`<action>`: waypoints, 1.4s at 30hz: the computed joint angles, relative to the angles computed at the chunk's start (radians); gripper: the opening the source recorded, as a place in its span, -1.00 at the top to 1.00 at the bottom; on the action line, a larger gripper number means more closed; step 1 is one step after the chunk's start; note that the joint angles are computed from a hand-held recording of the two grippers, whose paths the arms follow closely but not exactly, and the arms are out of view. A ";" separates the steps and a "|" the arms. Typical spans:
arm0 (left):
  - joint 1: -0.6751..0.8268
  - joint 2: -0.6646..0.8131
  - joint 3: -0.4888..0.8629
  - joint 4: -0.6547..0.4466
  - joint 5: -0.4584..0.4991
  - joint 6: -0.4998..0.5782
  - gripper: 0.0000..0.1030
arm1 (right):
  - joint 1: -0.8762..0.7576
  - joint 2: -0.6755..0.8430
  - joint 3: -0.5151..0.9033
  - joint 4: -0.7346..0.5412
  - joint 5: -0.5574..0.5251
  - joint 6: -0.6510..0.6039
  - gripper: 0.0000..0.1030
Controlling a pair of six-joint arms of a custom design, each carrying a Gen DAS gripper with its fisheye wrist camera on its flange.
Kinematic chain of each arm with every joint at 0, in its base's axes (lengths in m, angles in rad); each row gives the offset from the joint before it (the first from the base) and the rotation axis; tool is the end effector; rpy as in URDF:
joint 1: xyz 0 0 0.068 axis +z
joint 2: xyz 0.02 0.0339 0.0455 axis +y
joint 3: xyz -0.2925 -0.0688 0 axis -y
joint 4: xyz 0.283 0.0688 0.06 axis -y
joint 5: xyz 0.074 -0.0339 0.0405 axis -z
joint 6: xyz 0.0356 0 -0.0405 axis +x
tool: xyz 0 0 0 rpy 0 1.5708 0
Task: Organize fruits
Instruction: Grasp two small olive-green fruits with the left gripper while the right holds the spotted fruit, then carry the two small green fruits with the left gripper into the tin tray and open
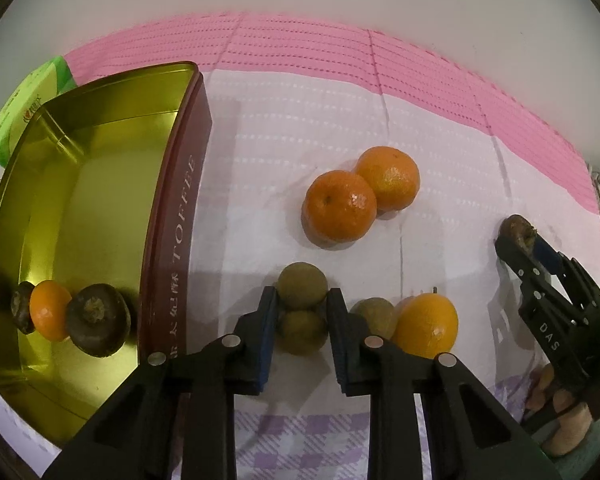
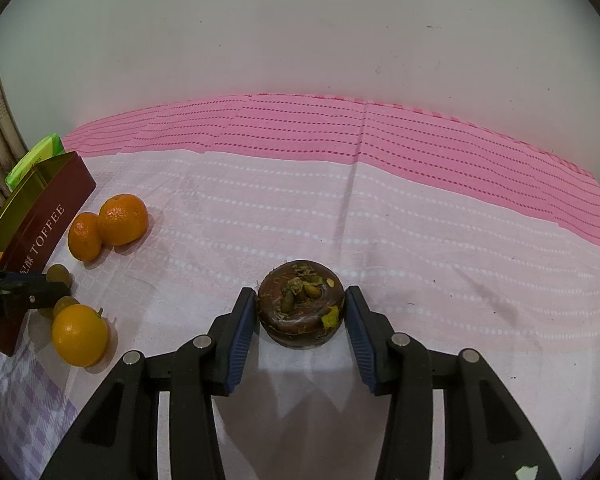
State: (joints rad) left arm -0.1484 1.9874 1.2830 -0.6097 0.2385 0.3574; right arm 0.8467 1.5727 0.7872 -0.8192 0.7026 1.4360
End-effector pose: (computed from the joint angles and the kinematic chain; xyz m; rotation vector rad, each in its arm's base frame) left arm 0.4146 -0.0705 0.1384 0.7550 2.7455 -0.3009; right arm 0.1892 0.1793 0.1472 0.7067 2.3817 -0.4174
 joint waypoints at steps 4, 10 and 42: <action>0.010 -0.024 -0.018 0.005 0.007 0.019 0.51 | 0.005 0.010 0.007 -0.008 0.000 0.008 0.14; 0.028 -0.077 -0.037 -0.020 0.041 0.055 0.51 | -0.001 0.023 0.016 -0.010 -0.001 0.002 0.14; 0.295 0.247 0.426 -0.071 -0.055 0.083 0.51 | -0.007 0.027 0.019 -0.012 -0.002 -0.008 0.14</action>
